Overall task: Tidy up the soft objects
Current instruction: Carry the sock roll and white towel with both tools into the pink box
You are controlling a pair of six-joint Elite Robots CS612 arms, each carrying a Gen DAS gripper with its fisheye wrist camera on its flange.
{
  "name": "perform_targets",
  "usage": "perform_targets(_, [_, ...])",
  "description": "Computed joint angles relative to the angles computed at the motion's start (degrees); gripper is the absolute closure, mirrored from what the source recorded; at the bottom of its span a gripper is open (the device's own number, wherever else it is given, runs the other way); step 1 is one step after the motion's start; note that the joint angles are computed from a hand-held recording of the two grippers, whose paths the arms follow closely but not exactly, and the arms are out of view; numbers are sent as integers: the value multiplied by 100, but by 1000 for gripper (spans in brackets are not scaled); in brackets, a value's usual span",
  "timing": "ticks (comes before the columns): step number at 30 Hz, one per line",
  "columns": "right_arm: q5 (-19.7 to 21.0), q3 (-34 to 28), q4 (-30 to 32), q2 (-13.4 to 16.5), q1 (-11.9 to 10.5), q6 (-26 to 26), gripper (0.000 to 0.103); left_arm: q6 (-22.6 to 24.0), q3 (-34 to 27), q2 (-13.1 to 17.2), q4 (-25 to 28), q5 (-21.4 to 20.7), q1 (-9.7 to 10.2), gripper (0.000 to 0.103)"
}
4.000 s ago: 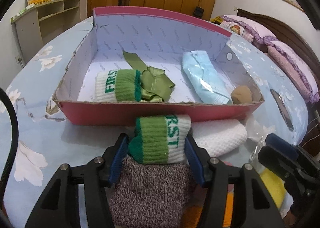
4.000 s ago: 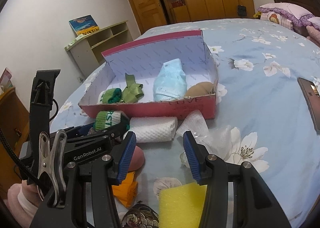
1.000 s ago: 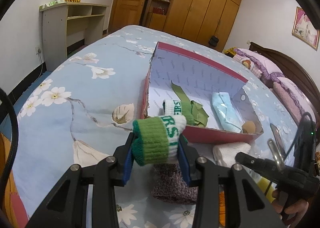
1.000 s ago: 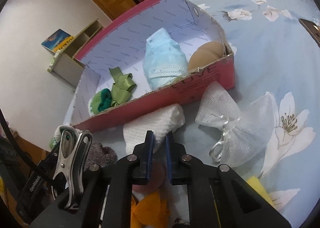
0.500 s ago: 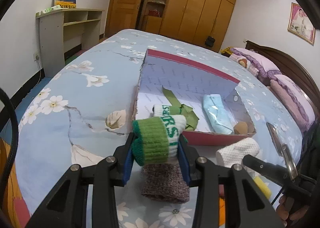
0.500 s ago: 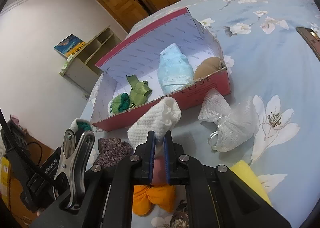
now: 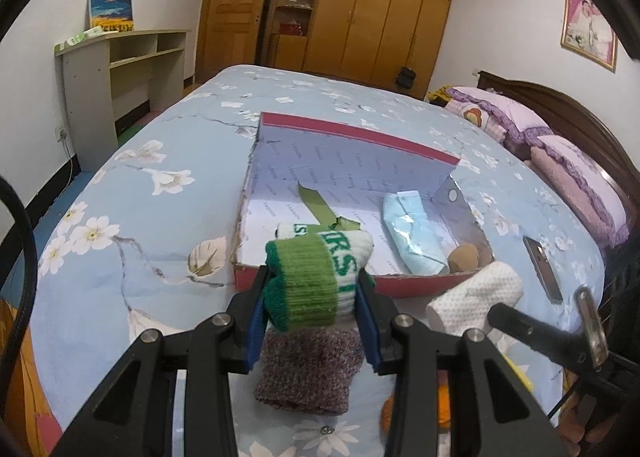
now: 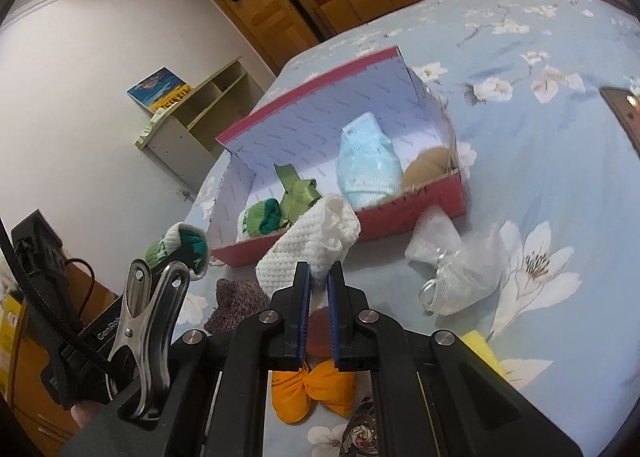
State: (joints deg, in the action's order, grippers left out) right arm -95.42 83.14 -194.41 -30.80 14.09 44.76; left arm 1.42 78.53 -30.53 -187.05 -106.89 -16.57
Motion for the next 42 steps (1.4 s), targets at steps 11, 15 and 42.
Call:
perform_targets(11, [-408, 42, 43, -134, -22, -340, 93, 256, -201, 21, 243, -8, -79, 62])
perform_targets(15, [-599, 2, 141, -158, -47, -476, 93, 324, -345, 68, 332, 62, -96, 62])
perform_targets(42, [-1208, -886, 1311, 122, -265, -1733, 93, 547, -1850, 752, 1346, 451, -231, 62])
